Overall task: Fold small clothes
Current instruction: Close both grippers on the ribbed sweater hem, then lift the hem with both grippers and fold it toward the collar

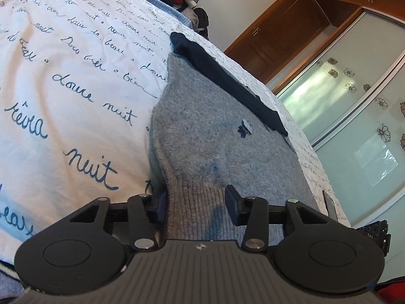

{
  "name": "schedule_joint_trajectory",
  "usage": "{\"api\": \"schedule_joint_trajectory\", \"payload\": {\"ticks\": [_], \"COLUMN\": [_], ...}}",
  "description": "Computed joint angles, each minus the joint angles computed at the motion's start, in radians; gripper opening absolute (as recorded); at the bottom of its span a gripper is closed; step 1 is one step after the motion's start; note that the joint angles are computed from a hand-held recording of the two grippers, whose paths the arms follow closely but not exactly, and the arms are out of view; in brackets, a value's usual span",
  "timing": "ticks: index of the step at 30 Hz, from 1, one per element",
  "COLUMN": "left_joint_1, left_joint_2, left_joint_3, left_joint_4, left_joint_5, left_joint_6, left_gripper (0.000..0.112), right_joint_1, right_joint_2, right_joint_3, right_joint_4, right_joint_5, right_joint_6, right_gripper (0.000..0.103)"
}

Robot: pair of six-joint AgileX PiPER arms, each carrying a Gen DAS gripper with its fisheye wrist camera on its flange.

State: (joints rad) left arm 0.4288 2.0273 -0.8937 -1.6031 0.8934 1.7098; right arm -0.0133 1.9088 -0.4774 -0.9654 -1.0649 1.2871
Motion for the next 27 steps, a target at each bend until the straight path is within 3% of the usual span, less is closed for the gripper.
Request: {"api": "schedule_joint_trajectory", "payload": {"ticks": [4, 8, 12, 14, 17, 22, 27], "left_joint_1": [0.028, 0.028, 0.017, 0.012, 0.011, -0.004, -0.021], "left_joint_2": [0.019, 0.013, 0.002, -0.007, -0.009, -0.047, -0.114], "left_joint_3": [-0.014, -0.011, 0.003, 0.007, 0.004, 0.037, 0.075], "left_joint_4": [0.03, 0.034, 0.019, 0.019, 0.027, -0.013, -0.072], "left_joint_5": [0.019, 0.013, -0.009, -0.03, -0.053, -0.095, -0.09], "left_joint_6": [-0.027, -0.023, 0.01, 0.012, -0.002, 0.041, 0.09], "left_gripper": [0.033, 0.031, 0.029, 0.017, 0.009, 0.006, 0.006], "right_joint_1": [-0.023, -0.027, -0.032, -0.034, -0.035, -0.016, 0.02], "right_joint_2": [0.002, -0.002, 0.0, -0.01, -0.028, -0.09, -0.174], "right_joint_3": [0.011, 0.017, 0.023, 0.031, 0.045, 0.049, 0.029], "right_joint_4": [-0.017, -0.017, -0.013, -0.008, 0.003, 0.008, -0.005], "right_joint_5": [-0.008, -0.006, 0.001, 0.014, 0.043, 0.109, 0.168], "right_joint_6": [0.012, 0.012, 0.018, 0.019, 0.022, 0.022, 0.031], "right_gripper": [0.045, 0.041, 0.026, 0.016, 0.007, 0.006, 0.005]}}
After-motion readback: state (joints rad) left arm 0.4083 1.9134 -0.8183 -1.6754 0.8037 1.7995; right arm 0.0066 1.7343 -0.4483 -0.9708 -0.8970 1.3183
